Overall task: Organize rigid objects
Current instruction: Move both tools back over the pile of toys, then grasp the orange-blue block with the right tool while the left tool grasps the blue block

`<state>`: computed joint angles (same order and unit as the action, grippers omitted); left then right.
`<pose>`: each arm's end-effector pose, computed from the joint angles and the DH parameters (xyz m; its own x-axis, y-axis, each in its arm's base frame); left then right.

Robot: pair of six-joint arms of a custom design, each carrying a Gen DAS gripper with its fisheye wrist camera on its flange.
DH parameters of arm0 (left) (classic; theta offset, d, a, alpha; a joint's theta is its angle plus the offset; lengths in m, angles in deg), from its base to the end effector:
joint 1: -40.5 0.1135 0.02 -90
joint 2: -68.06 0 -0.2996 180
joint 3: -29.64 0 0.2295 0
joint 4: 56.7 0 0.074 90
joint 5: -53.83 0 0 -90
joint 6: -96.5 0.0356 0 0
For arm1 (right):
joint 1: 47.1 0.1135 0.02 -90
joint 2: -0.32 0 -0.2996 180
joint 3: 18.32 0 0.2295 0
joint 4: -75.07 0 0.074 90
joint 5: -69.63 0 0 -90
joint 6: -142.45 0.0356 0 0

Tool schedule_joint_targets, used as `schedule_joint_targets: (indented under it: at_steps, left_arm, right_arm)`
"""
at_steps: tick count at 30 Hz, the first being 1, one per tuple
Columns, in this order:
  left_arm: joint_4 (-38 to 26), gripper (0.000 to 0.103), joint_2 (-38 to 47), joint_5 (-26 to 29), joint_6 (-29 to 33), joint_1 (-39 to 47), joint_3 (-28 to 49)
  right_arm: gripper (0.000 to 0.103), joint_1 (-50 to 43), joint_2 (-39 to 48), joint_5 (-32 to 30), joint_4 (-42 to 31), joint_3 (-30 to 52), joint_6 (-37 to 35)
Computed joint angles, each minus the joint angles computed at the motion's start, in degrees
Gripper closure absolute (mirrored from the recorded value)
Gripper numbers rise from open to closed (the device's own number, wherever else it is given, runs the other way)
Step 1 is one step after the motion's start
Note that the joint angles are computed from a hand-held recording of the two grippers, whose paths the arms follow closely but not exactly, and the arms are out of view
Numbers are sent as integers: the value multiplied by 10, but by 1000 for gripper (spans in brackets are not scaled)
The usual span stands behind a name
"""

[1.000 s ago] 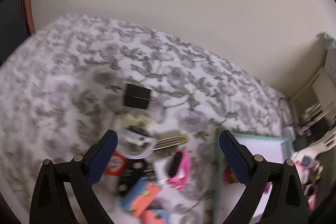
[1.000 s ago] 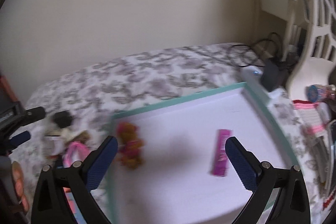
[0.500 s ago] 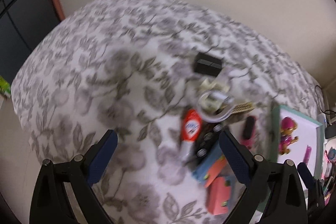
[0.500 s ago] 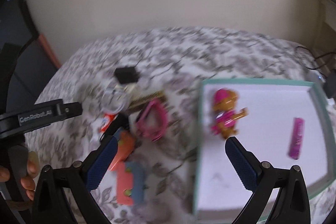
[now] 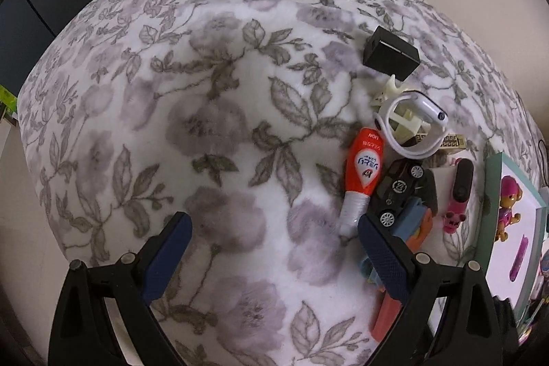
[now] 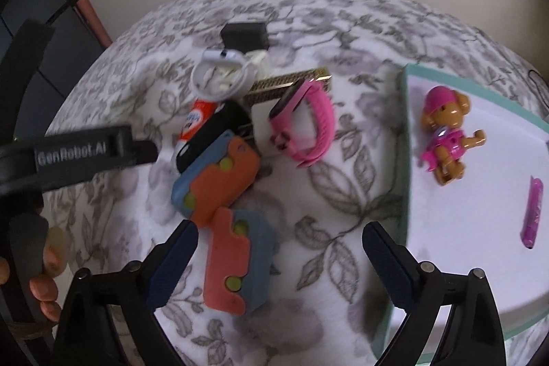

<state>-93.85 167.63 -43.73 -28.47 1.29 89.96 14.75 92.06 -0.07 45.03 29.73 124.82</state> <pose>0.2147 -0.1691 0.1575 -0.9626 0.0521 -0.2660 0.0622 0.9976 -0.0300 0.1171 0.1927 0.1513 -0.8816 0.2470 -0.4023 0.1950 0.9666 0.1661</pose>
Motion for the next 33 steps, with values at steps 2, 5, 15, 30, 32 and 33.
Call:
schedule_joint_targets:
  at_steps: [2, 5, 15, 30, 32, 33]
  left_arm:
    - [0, 6, 1, 0, 0, -1, 3]
    - [-3, 6, 6, -2, 2, -7, 10]
    - [14, 6, -1, 26, -1, -16, 11]
    - [57, 6, 44, 110, -6, -30, 16]
    - [59, 6, 51, 111, -2, -35, 19]
    - [59, 6, 54, 110, 1, -39, 22]
  right_arm:
    - [6, -2, 12, -12, 10, 2, -9]
    - [6, -1, 34, -30, 18, 9, -22]
    - [20, -1, 49, -20, -19, 15, -16]
    - [43, -27, 18, -25, -30, -5, -9]
    - [45, -30, 13, -26, -27, -10, -11]
    - [48, -36, 10, -28, -21, -15, -15]
